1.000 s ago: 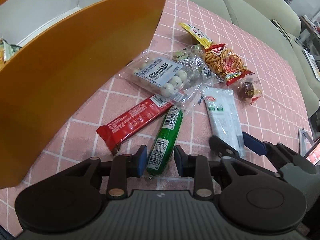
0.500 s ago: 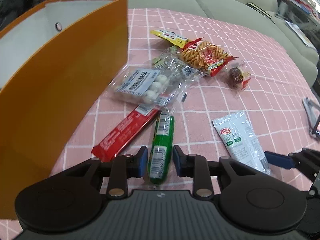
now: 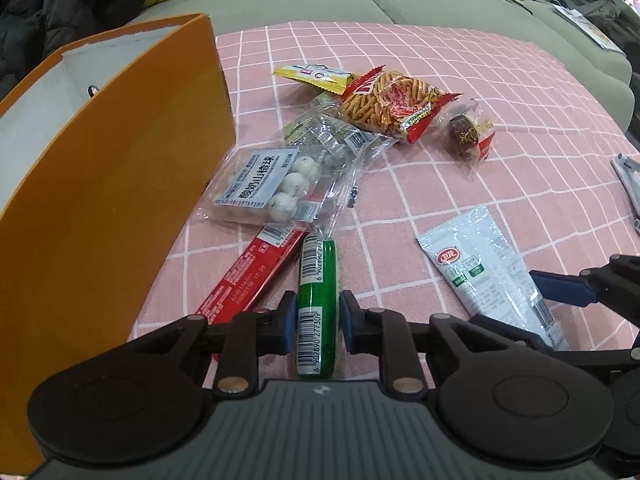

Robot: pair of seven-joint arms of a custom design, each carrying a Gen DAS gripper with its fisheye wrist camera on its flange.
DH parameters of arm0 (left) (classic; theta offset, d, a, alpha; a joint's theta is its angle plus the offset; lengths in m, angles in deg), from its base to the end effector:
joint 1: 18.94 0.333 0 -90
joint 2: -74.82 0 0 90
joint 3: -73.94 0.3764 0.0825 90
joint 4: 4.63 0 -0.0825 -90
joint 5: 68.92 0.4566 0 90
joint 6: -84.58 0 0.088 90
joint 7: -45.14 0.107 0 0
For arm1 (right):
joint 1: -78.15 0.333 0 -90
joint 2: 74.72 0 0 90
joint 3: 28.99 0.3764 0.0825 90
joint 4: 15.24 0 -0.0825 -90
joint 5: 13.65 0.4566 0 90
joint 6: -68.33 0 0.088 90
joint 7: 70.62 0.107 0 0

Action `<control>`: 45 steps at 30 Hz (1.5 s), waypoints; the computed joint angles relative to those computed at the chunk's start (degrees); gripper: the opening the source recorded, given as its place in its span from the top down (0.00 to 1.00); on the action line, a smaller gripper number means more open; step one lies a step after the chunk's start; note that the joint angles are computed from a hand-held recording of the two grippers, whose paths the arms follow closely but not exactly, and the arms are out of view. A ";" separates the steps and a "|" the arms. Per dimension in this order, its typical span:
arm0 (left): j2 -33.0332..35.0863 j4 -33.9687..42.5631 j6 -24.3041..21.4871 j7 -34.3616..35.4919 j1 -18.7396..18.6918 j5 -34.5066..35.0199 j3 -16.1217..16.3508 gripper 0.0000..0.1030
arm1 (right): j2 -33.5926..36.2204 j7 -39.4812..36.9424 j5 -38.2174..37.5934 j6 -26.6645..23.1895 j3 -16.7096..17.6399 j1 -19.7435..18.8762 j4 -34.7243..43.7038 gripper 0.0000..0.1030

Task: Organize snacks
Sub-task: 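Carry the green sausage stick and white milk pouch over the orange shoebox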

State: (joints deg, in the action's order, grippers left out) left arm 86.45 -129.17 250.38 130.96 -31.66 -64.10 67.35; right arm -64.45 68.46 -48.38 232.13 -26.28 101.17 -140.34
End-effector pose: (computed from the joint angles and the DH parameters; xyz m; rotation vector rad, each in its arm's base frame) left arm 0.6235 -0.2213 0.3641 -1.6136 2.2623 -0.6017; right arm 0.5716 0.3092 0.3630 -2.0050 1.7563 -0.4915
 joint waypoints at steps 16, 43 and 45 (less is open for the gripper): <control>-10.02 -5.65 2.16 13.59 4.56 -23.05 -4.82 0.76 | -6.72 7.08 -5.16 0.64 1.14 0.09 -1.78 0.56; -13.07 2.82 -0.67 15.29 12.27 -27.32 1.22 0.76 | 10.88 -30.75 18.98 1.74 8.03 1.47 29.61 0.56; -11.83 4.63 -3.46 13.93 13.03 -26.96 1.48 0.76 | 13.53 -33.39 19.69 -0.19 7.83 2.28 33.30 0.56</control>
State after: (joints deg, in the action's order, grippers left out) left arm 74.63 -124.53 246.91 144.89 -18.63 -91.06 68.84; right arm -50.93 35.07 -28.69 231.93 -18.44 103.44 -107.04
